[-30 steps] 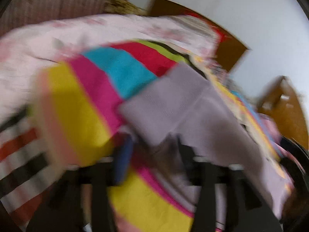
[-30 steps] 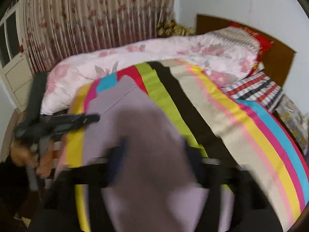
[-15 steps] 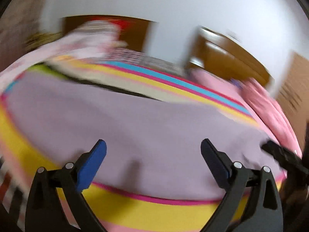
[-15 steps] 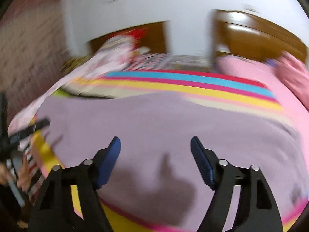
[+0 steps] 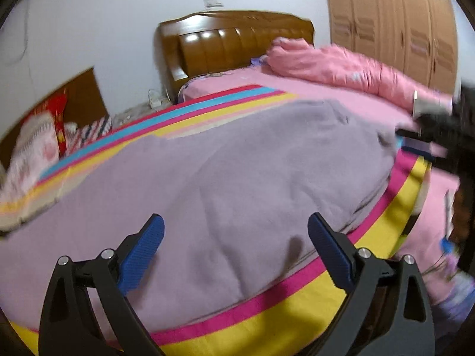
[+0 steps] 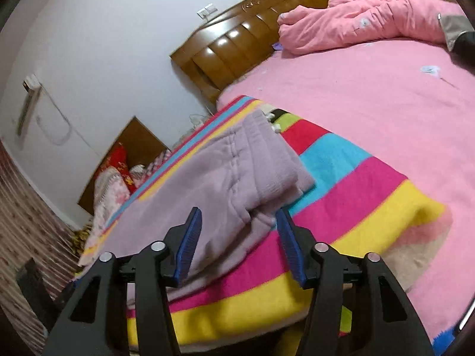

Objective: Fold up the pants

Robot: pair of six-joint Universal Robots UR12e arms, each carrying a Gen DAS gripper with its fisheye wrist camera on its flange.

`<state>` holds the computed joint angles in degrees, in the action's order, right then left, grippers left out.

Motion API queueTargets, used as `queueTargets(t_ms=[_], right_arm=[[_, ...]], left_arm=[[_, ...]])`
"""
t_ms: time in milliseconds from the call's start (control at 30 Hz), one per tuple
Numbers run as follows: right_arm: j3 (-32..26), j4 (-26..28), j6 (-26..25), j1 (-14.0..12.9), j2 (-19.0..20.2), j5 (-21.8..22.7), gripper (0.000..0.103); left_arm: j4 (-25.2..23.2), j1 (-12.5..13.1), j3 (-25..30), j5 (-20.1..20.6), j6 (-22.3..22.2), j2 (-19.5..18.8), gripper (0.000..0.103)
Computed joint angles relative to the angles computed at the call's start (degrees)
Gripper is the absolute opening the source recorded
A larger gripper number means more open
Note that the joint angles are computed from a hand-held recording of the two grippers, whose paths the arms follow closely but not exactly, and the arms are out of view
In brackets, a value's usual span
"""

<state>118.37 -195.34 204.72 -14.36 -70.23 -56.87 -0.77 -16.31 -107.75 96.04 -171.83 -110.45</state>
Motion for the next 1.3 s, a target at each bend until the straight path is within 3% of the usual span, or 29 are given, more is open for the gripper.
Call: queueTargets(t_ms=[67, 133, 300, 400, 467, 533, 567, 600, 633, 733, 800, 867, 900, 1000, 1100, 1167, 1200, 1233, 1267, 1300], right_arm=[[-0.85, -1.2, 0.18, -0.07, 1.05, 1.81, 0.047], [-1.6, 0.95, -1.37, -0.28, 1.1, 2.1, 0.047], [-1.86, 3.87, -0.43, -0.79, 1.07, 2.78, 0.04], [-1.61, 2.58, 0.45, -1.4, 1.53, 4.31, 0.037], [-1.77, 2.79, -0.51, -1.11, 1.42, 3.46, 0.035], [-2.11, 3.12, -2.99, -0.46, 1.3, 1.53, 0.029], [-2.28, 3.47, -4.41, -0.13, 1.25, 0.26, 0.025], [-2.28, 3.61, -5.43, 0.04, 1.08, -0.56, 0.014], [-2.24, 2.54, -5.42, -0.19, 1.1, 0.4, 0.014], [-2.35, 1.33, -6.28, 0.18, 0.55, -1.02, 0.014], [-2.38, 1.92, -4.71, 0.11, 0.73, -1.52, 0.014], [-2.28, 3.53, -3.19, -0.16, 1.37, -1.45, 0.012], [-1.91, 1.76, -1.51, -0.65, 2.09, 0.09, 0.012], [-1.73, 2.37, -3.24, -0.26, 1.39, -1.72, 0.012], [-1.8, 2.68, -3.09, -0.03, 1.27, -2.4, 0.012], [-1.86, 3.95, -3.67, -0.05, 1.06, -2.46, 0.014], [-1.87, 5.48, -4.24, 0.0, 0.54, -2.98, 0.033], [-1.92, 8.19, -5.32, 0.26, -0.51, -4.72, 0.045], [-1.53, 9.01, -5.78, 0.87, -1.74, -8.86, 0.062], [-1.09, 7.42, -5.67, 1.2, -2.2, -11.14, 0.062]], left_arm=[[-1.23, -0.16, 0.33, 0.4, 1.68, -0.24, 0.081], [-3.0, -0.06, 0.85, -0.5, 1.89, -0.49, 0.073], [-3.08, -0.66, 1.33, 0.18, 2.31, -0.85, 0.071], [-3.59, -0.73, 1.35, 0.4, 3.34, -0.97, 0.069], [-4.55, -0.23, 1.21, -1.76, 2.76, -0.74, 0.057], [-5.04, -0.34, 1.46, -1.4, 2.1, -0.79, 0.036], [-5.12, -0.44, 1.59, -0.68, 2.26, -0.85, 0.028], [-5.42, -0.46, 1.71, -0.52, 2.07, -0.83, 0.019], [-5.91, 0.16, 1.7, -2.36, 1.06, -0.36, 0.014], [-7.11, 1.02, 1.92, -5.38, -0.58, 0.35, 0.011], [-7.22, 0.76, 2.03, -5.21, 0.4, 0.3, 0.003], [-7.95, 0.07, 2.17, -3.55, 1.77, -0.18, 0.003], [-8.23, -0.19, 2.2, -2.91, 2.16, -0.42, 0.003], [-6.85, -0.34, 1.82, -2.56, 2.48, -0.61, 0.003], [-7.69, 0.47, 1.71, -5.08, 2.54, -0.13, 0.006], [-8.45, 1.21, 1.37, -7.62, 2.14, 0.7, 0.017], [-8.99, 1.69, 1.2, -9.43, 1.35, 1.29, 0.048], [-8.4, 2.18, 0.84, -11.03, 0.19, 1.94, 0.08], [-6.17, 2.63, 0.29, -12.1, -1.24, 2.4, 0.09], [-3.87, 3.15, -0.17, -13.13, -2.83, 2.78, 0.096]])
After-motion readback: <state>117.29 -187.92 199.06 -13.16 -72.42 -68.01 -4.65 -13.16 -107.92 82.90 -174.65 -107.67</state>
